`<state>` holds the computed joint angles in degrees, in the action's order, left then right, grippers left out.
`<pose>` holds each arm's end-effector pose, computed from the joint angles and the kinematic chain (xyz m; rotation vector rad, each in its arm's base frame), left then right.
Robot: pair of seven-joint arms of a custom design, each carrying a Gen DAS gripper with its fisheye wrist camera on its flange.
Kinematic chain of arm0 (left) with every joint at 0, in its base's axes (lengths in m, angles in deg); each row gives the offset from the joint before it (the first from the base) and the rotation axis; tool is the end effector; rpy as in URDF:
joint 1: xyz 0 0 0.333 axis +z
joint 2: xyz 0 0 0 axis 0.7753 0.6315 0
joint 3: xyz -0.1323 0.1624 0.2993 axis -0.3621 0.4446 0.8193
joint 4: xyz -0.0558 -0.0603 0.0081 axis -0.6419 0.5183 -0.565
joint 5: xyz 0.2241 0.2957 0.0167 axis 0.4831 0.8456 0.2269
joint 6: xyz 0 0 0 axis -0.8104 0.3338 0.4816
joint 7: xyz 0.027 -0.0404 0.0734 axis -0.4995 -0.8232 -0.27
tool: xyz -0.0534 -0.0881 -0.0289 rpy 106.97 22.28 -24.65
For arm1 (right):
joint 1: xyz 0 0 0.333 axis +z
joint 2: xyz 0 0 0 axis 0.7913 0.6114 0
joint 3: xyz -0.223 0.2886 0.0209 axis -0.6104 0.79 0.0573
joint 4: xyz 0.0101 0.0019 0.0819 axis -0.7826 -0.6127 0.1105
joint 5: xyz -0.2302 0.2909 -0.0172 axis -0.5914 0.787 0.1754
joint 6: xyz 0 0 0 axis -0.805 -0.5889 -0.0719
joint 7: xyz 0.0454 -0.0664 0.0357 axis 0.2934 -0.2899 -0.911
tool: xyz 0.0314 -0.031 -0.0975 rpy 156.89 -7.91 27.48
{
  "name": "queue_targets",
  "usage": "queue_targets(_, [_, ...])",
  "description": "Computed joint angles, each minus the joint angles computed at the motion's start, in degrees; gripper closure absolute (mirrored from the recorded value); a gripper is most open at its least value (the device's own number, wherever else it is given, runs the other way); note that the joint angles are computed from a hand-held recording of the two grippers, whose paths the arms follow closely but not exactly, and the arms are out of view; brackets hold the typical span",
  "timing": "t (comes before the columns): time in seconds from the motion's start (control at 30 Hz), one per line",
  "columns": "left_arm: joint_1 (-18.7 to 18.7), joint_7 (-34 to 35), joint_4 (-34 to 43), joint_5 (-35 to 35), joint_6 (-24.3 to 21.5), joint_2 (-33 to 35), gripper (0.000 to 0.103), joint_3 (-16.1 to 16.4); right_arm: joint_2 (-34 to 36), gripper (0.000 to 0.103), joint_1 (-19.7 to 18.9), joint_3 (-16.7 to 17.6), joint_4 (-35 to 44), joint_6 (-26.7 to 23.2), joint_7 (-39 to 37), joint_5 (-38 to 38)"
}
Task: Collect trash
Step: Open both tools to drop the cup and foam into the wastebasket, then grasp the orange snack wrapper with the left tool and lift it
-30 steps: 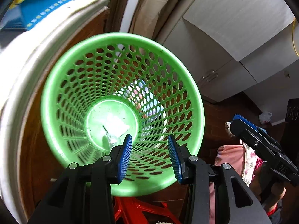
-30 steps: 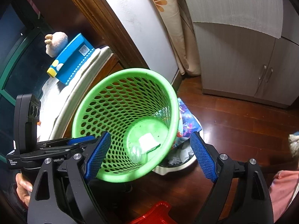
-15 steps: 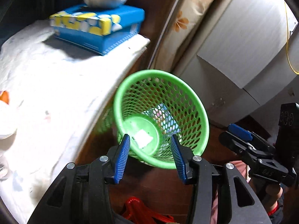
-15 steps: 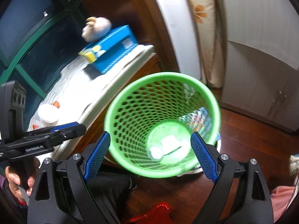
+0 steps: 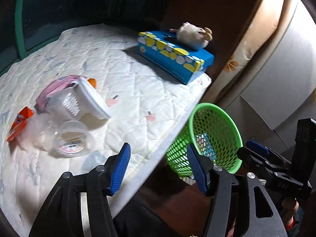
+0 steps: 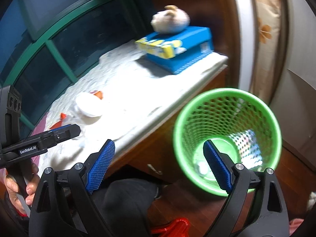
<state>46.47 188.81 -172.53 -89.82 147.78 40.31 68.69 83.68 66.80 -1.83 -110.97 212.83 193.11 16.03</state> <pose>0.5954 -0.1590 0.6001 -1.7146 2.2400 -0.9862 0.5336 0.1811 0.6048 -1.5982 1.8262 -0.3107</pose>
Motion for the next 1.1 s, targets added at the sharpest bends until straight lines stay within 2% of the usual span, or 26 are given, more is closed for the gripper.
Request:
queue_targets(0.07, [0.87, -0.94, -1.1, 0.33, 1.1, -0.99, 0.042, 0.99, 1.38, 0.013, 0.76, 0.31, 1.81, -0.17, -1.82, 1.66])
queue_targets(0.17, [2.08, -4.61, -1.95, 3.06, 2.63, -1.75, 0.035, 2.67, 3.51, 0.012, 1.84, 0.62, 4.82, -0.73, -3.59, 2.32])
queue_targets(0.3, [4.13, -10.95, -2.42, 7.28, 3.83, -2.08, 0.035, 4.66, 5.87, 0.012, 3.26, 0.76, 8.3, -1.55, -5.78, 3.15])
queue_targets(0.5, [8.04, -20.85, -0.24, 12.56, 2.14, -0.51, 0.035, 6.99, 8.32, 0.012, 4.75, 0.85, 11.66, -2.25, -8.47, 5.37])
queue_targets(0.63, [10.62, -25.48, 2.94, 13.51, -0.45, 2.09, 0.035, 7.54, 9.39, 0.012, 5.31, 0.77, 13.01, -2.68, -9.92, 6.24])
queue_targets(0.8, [13.62, -28.47, 6.09, 10.82, -3.58, 5.6, 0.035, 6.96, 10.74, 0.012, 5.7, 0.56, 14.7, -3.41, -11.03, 6.8])
queue_targets(1.1, [17.19, -27.85, 9.08, 2.6, -5.56, 9.9, 0.035, 4.41, 13.4, 0.012, 6.07, 0.31, 18.25, -5.54, -12.73, 7.24])
